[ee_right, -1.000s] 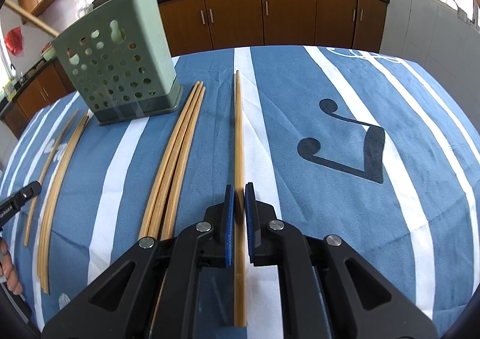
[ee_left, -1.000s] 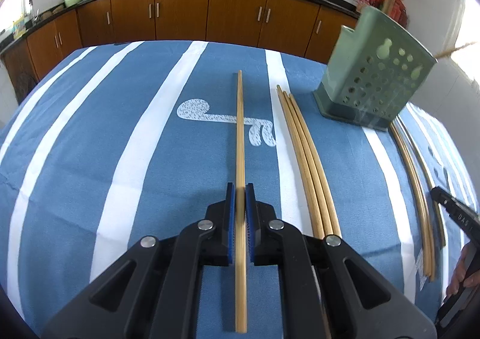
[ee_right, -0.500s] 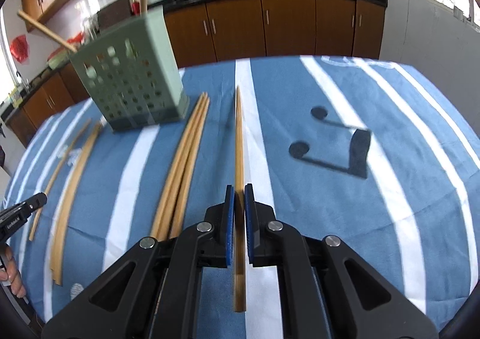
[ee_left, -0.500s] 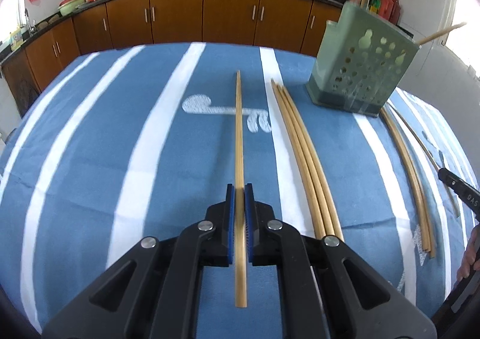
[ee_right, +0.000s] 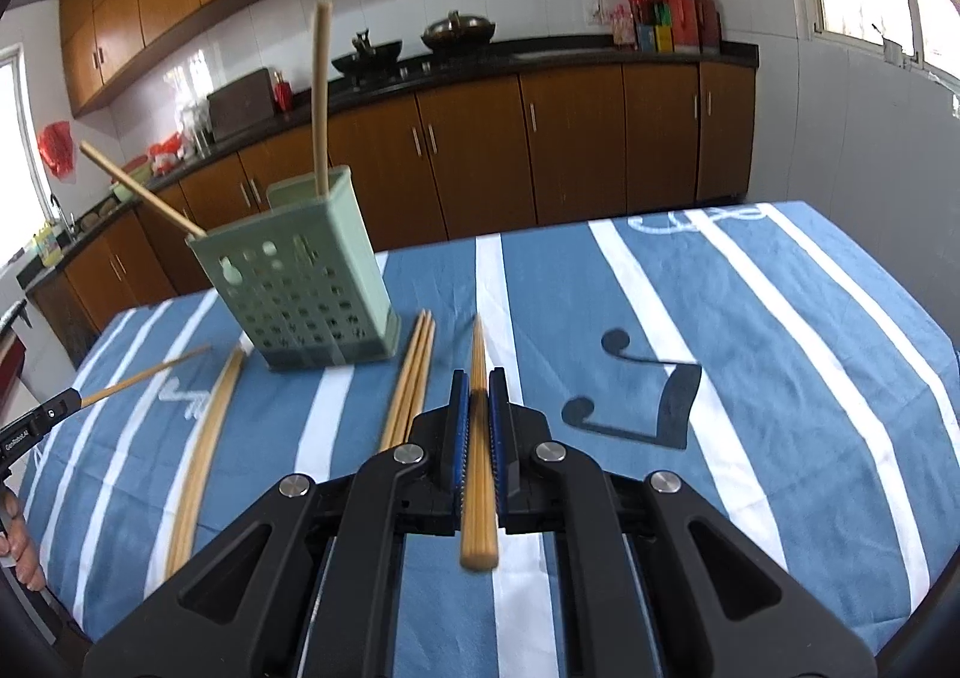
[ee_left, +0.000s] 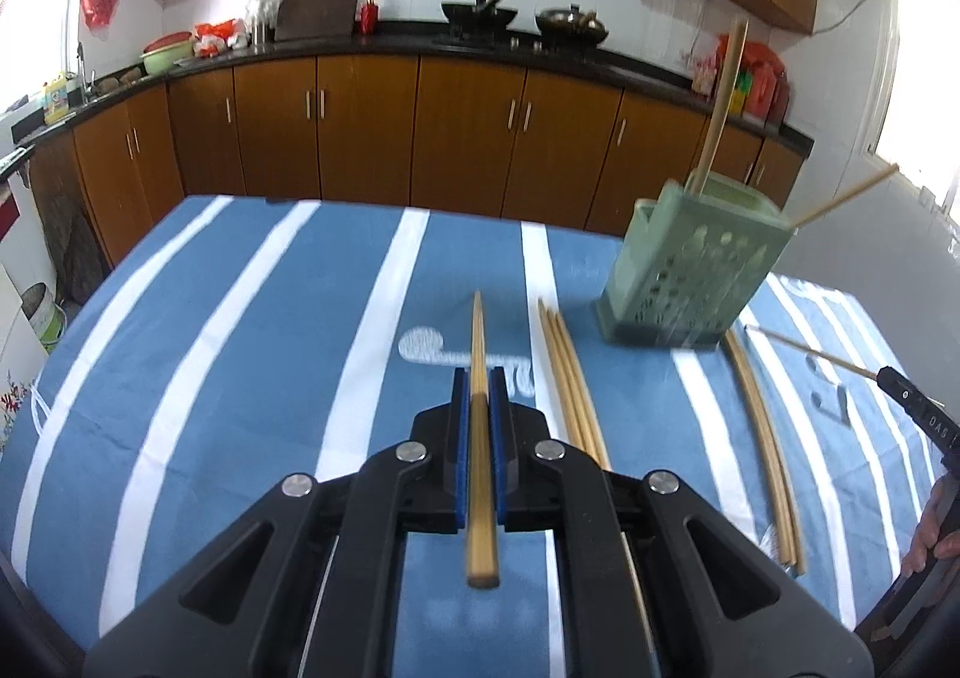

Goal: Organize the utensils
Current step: 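Lift the chopsticks upright and drop them into the green holder with both tools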

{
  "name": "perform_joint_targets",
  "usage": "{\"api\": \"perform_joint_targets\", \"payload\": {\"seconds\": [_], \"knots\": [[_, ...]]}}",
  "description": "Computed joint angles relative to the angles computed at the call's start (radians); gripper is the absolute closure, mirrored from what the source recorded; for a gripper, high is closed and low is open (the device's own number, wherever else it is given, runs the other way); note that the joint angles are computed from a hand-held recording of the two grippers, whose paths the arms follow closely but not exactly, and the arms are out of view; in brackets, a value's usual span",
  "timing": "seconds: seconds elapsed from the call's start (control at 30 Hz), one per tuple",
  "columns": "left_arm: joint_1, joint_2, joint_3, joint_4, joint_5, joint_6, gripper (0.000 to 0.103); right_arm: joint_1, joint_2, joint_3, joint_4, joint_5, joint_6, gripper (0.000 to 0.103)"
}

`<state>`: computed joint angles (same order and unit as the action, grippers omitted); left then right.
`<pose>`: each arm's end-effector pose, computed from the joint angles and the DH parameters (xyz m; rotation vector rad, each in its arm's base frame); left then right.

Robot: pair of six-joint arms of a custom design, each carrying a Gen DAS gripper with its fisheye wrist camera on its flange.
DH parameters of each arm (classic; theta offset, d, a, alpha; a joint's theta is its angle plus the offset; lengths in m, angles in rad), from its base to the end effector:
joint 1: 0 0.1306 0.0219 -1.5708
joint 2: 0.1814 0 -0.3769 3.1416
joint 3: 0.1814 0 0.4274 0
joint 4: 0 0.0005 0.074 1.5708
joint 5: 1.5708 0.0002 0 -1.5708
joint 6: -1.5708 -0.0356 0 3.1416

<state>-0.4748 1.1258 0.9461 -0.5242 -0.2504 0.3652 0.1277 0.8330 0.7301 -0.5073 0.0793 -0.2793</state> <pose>0.3834 -0.1877 0.3477 -0.0076 2.2538 -0.1660 0.3353 0.0397 0.3438 0.2102 2.1723 0.1450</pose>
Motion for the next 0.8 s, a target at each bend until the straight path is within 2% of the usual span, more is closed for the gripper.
{"api": "perform_joint_targets", "payload": {"seconds": [0.57,0.8], "knots": [[0.002,-0.061,0.020,0.046,-0.024,-0.027,0.096,-0.008,-0.043,0.026,0.057,-0.001,0.023,0.096],[-0.014,-0.076,0.043,0.055,-0.021,-0.077,0.096,-0.006,-0.054,0.063,0.074,0.000,0.057,0.096]]}}
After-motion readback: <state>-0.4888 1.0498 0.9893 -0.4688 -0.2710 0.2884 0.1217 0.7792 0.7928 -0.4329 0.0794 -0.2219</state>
